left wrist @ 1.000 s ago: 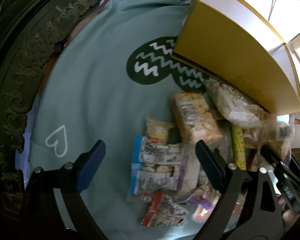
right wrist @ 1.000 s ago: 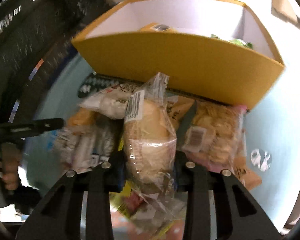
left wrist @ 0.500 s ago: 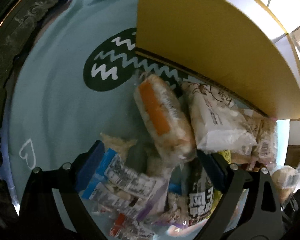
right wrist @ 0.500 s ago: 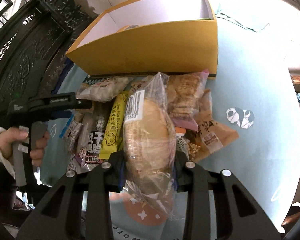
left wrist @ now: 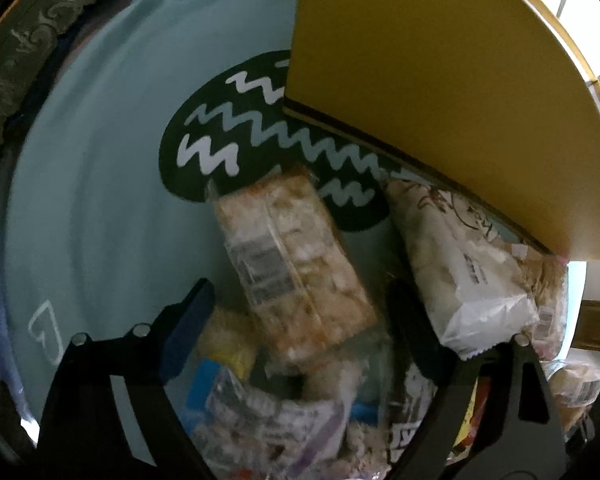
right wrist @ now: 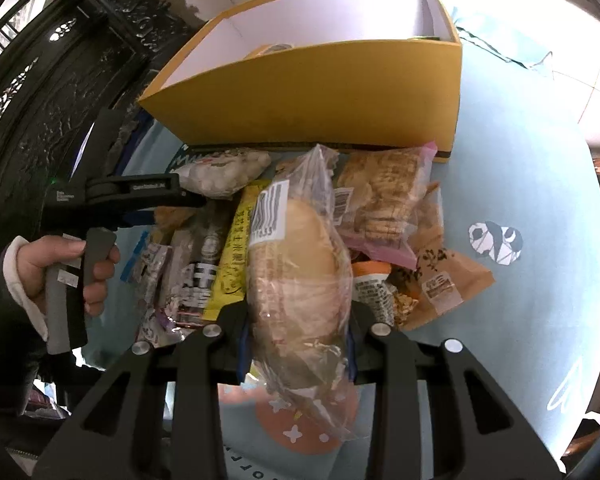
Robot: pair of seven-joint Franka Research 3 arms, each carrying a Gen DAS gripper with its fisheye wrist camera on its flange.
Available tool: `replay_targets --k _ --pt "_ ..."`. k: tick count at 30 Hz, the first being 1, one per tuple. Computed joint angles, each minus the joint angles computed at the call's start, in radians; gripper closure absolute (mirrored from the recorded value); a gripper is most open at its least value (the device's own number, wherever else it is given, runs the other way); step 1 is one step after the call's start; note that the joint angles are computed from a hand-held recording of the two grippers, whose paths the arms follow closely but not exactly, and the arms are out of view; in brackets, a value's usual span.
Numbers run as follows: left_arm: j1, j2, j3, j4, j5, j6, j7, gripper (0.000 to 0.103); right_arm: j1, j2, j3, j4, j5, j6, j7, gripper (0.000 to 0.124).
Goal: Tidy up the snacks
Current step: 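Grasp a cracker block pack with the left tool, then carry the cracker pack with left tool while right tool carries bread roll into box, open both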
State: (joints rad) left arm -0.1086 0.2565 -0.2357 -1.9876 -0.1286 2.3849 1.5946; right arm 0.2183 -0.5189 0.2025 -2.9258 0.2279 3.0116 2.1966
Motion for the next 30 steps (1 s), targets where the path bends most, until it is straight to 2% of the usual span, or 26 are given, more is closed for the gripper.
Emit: replay_targets --k 1,4,6,10,13,19,27,30 --pt "0.009 0.009 -0.003 0.010 -0.022 -0.007 0.014 0.025 0.002 0.003 -0.003 0.003 0.001 0.001 0.000 0.089" --pt "0.006 0.007 0.009 0.021 0.005 -0.017 -0.009 0.046 -0.001 0.010 0.001 0.013 -0.003 -0.002 -0.001 0.089" --pt "0.014 0.005 0.009 0.022 0.006 -0.018 0.006 0.054 0.002 0.006 0.000 0.015 -0.005 -0.004 -0.005 0.089" --pt "0.028 -0.017 0.014 0.012 -0.013 -0.045 0.015 0.055 -0.004 -0.017 0.015 0.013 -0.014 -0.014 0.001 0.089" --pt "0.043 -0.068 0.016 -0.028 -0.059 -0.008 0.032 0.055 -0.009 -0.050 0.027 0.000 -0.021 -0.021 0.012 0.089" --pt "0.053 -0.179 0.036 -0.097 -0.143 -0.002 0.118 0.055 -0.005 -0.093 0.039 -0.018 -0.028 -0.031 0.035 0.089" --pt "0.002 -0.383 0.092 -0.234 -0.254 -0.042 0.268 0.055 -0.026 -0.161 0.068 -0.024 -0.056 -0.053 0.070 0.089" --pt "-0.030 -0.423 0.108 -0.250 -0.280 -0.016 0.317 0.054 -0.057 -0.215 0.072 -0.020 -0.080 -0.068 0.073 0.089"
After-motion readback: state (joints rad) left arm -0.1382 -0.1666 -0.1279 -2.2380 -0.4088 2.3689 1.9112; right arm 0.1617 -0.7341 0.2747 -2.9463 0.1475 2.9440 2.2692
